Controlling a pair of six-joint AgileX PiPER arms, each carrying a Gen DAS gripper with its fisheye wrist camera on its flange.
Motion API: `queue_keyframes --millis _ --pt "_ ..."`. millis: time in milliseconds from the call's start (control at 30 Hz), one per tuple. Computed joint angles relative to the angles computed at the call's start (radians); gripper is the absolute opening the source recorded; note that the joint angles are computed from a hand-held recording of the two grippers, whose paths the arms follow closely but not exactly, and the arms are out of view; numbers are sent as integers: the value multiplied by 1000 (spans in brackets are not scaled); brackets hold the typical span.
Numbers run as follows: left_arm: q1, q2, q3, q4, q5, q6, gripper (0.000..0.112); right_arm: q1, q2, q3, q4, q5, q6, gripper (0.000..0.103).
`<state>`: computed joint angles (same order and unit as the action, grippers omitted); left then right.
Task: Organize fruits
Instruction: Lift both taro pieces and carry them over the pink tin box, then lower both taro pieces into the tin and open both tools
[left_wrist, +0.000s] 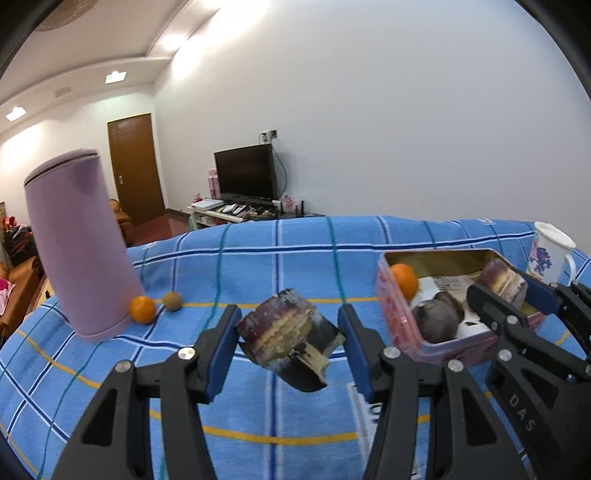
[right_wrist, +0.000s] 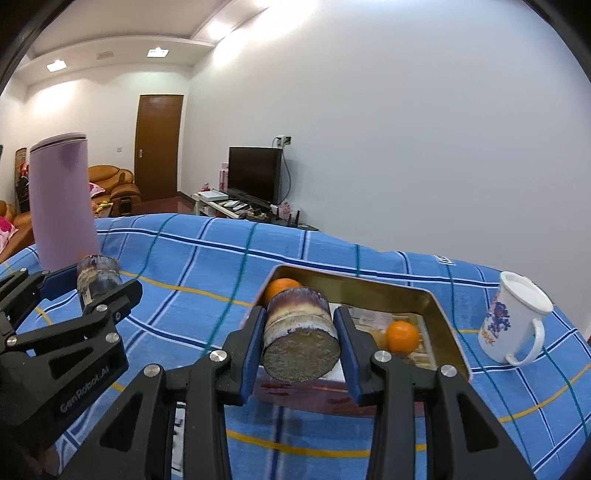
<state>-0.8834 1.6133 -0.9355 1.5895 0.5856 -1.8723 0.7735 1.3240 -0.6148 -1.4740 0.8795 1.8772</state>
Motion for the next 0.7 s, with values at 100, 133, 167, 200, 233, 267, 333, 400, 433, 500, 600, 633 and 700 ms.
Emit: queue_keyframes --millis 100,133,167,200,233,267,333,400,433,500,600,633,700 --pt "-26 23 -30 -12 5 11 56 -27 -28 20 -2 -10 -6 40" --pt "-32 27 -35 -14 6 13 56 -36 -36 27 -4 -13 -8 40" --pt "-41 35 -46 -19 7 18 56 -46 -45 33 -6 -17 -12 40" --pt "-46 40 -53 -21 8 19 56 -55 -53 40 -9 -20 -15 40" --pt "-54 47 -62 -21 9 18 56 -62 -59 44 -10 -21 -17 40" --pt "-61 53 -72 -21 11 16 56 -73 -69 52 -14 -24 -19 40" --pt "-73 64 -92 -20 13 15 56 -94 -86 66 -20 -31 -22 40" --pt "-85 75 -113 -25 13 22 56 -124 -100 75 -24 -48 -28 40" --pt "-86 82 -125 -27 11 27 56 -140 -107 79 -26 -59 -32 40" --pt "-94 95 -147 -32 9 37 56 -169 -120 88 -32 -74 -39 40" --pt "-103 121 -180 -42 4 53 56 -208 -133 97 -44 -89 -52 40" --pt "-106 131 -193 -49 1 61 56 -225 -139 100 -48 -98 -56 40" --pt "-105 150 -215 -55 -9 68 56 -263 -151 106 -53 -119 -65 40"
